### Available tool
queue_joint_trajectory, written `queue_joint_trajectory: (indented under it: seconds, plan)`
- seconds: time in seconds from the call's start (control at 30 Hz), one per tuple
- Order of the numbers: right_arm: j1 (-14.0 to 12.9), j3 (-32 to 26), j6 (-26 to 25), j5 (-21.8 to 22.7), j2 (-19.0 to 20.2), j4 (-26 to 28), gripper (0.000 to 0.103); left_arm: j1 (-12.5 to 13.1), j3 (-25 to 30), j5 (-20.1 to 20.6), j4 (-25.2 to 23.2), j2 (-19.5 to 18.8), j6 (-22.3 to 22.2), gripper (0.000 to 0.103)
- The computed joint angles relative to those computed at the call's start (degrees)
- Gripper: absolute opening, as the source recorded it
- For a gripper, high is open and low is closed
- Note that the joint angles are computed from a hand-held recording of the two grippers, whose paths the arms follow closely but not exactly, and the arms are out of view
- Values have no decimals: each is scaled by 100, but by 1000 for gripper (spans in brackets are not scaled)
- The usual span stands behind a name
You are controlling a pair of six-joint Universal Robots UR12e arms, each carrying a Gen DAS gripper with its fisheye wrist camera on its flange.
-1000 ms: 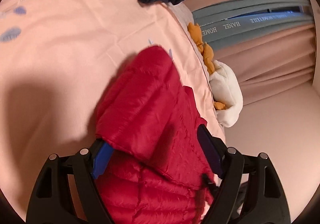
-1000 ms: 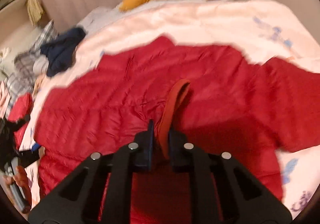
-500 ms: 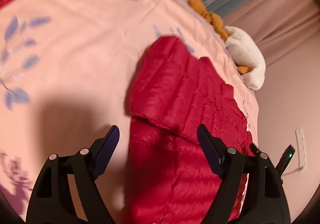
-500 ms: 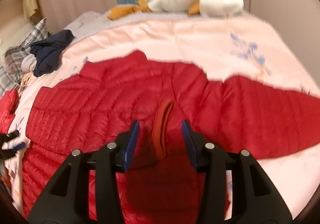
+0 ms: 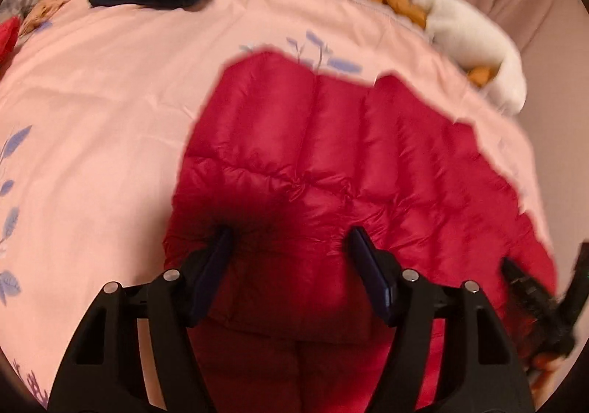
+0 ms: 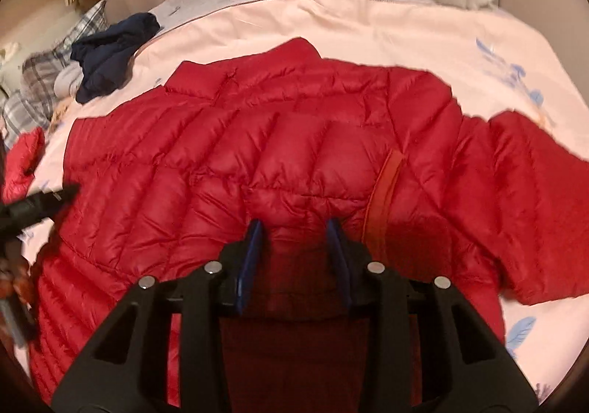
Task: Fold large clothes
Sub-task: 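Grasp the other sleeve with the right tool and fold it across the body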
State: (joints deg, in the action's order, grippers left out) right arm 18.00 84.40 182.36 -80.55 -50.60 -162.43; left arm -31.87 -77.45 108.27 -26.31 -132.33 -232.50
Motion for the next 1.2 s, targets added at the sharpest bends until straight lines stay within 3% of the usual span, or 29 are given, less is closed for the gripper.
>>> queue_joint_trajectory:
  seconds: [0.1,0.17,0.27,0.3,0.37,0.43,0.6,0.7,0.83,0.93,1.03,1.17,1.2]
  plan:
    - [-6,-9,14,48,15,13,38,-53,219,221,-474,-56,158,69]
    - [-55,27,151,230,-12,-66,41,-62,200,236,-536,-3,71,71]
    - [-294,547,771,1005,-277,-895,63,-131,-111,189,-94,217,-84,83]
    - [-342,709,837,1044,-354,-1143,71,-161,-172,189,-13,262,-70,83]
    - [-469,1144,917,856,-603,-1614,73,-257,-404,235,231,412,4,85]
    - [-724,1630,1221,811,-854,-1968,75,-363,-780,269,613,621,-60,90]
    - [-1523,2353,2368,674,-1286,-2025,77,-572,-1500,226,1168,966,-514,93]
    - [-1979,2705,3098,556,-1447,-2173,77,-703,-1818,292,1168,1109,-935,93]
    - [-2357,2888,3855,485,-1415,-2468,76,-851,-2071,369,1108,1219,-1454,93]
    - [-2487,2848,4285,724,-1247,-2921,75,-872,-2152,348,1223,1267,-1618,93]
    - [-2455,2611,4533,810,-1069,-2992,75,-888,-2041,333,1266,1249,-1572,93]
    - [-2325,2286,4669,496,-855,-2935,73,-931,-1869,400,1277,1201,-1394,93]
    - [-2308,2252,4689,411,-824,-2937,67,-949,-1798,425,1223,1180,-1339,93]
